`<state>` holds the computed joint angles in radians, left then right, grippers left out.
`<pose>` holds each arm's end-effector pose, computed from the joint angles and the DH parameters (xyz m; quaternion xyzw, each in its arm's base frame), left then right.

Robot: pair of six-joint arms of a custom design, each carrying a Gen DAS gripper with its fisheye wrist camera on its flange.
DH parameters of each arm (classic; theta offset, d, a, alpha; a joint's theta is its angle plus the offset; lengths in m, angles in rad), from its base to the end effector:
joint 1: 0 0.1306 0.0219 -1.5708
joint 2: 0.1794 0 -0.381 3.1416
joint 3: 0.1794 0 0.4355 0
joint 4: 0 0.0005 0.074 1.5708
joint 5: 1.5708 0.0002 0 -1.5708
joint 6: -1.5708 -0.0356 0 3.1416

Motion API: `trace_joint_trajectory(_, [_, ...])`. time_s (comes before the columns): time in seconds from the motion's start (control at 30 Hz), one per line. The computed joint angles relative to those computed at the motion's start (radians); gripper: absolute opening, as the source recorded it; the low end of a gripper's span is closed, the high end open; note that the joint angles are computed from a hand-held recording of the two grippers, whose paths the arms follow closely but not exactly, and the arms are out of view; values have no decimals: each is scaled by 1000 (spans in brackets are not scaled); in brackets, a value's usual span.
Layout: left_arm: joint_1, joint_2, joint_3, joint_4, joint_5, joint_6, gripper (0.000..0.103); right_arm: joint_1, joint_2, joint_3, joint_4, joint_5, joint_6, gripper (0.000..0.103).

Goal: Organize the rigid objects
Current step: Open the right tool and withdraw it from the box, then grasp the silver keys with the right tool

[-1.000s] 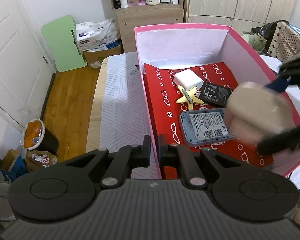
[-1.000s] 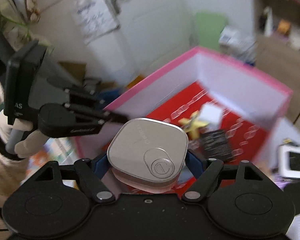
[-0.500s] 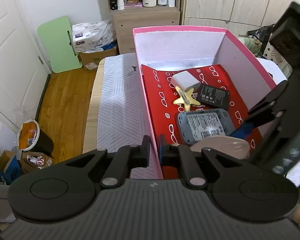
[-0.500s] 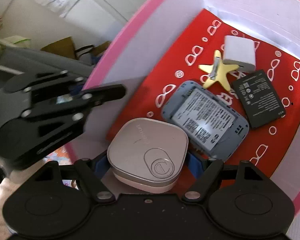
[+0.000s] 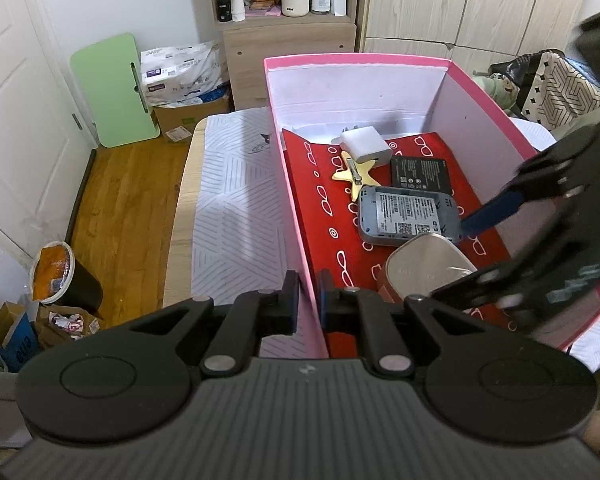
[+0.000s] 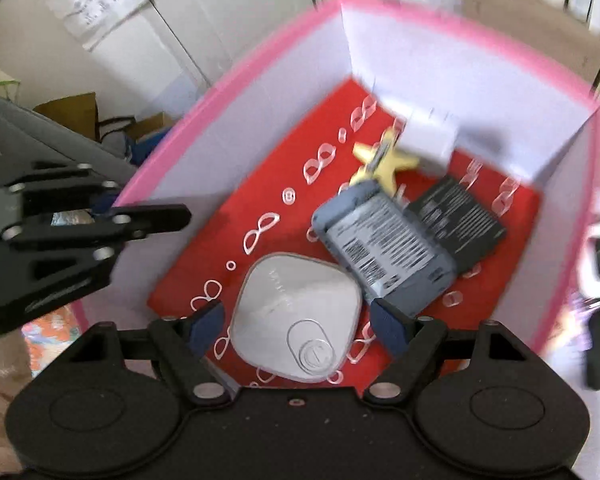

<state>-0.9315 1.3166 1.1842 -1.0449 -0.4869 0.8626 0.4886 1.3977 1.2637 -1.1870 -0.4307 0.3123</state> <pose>0.2906 -0.3638 0.3556 -0.0143 0.9528 -0.0008 0.3031 0.4189 0.2389 0.3503 -0.4024 0.8822 0.2219 0.1026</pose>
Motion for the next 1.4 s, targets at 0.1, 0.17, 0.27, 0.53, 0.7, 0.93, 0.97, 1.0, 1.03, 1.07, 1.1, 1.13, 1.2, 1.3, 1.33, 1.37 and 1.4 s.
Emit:
trace_joint_trajectory(0.1, [-2,3,3,-5,-3,1,9,-44,-101,-53,38,-82,23,83])
trace_joint_trajectory(0.17, [-3,5,5,-8,-6,2,9,-76,-167,-93,103,-122,20,83])
trace_joint_trajectory(0.27, [-4,8,9,-11,-9,3,9,-127,-256,-161,234,-131,-7,85])
trace_joint_trajectory(0.53, [-8,18,22,-32,-17,2,8,-286,-295,-214,269,-213,-7,85])
trace_joint_trajectory(0.7, [-13,33,37,-50,-36,3,8,-370,-304,-260,329,-197,-125,85])
trace_joint_trajectory(0.93, [-16,43,47,-68,-44,4,7,-436,-260,-299,351,-212,-104,80])
trace_joint_trajectory(0.97, [-16,46,50,-72,-45,5,7,-433,-265,-310,362,-200,-89,80])
trace_joint_trajectory(1.0, [-17,50,55,-78,-47,7,7,-430,-268,-319,369,-192,-70,77])
trace_joint_trajectory(1.03, [-18,54,58,-82,-49,9,7,-431,-271,-326,371,-196,-49,74])
trace_joint_trajectory(1.07, [-18,57,61,-87,-51,12,7,-429,-273,-334,377,-202,-31,72])
trace_joint_trajectory(1.1, [-19,60,64,-91,-54,15,7,-430,-276,-343,383,-210,-9,62])
trace_joint_trajectory(1.13, [-20,61,66,-93,-55,17,7,-428,-281,-354,389,-213,19,52])
trace_joint_trajectory(1.2, [-19,60,64,-91,-54,21,7,-411,-296,-385,421,-189,81,46])
trace_joint_trajectory(1.3, [-16,58,63,-88,-48,24,7,-391,-310,-422,465,-169,139,36])
trace_joint_trajectory(1.33, [-16,56,62,-87,-46,25,7,-388,-308,-428,473,-172,145,36])
trace_joint_trajectory(1.37, [-15,55,61,-86,-44,23,7,-386,-299,-430,480,-178,143,36])
trace_joint_trajectory(1.4, [-16,54,60,-86,-44,22,7,-381,-294,-435,498,-174,128,36])
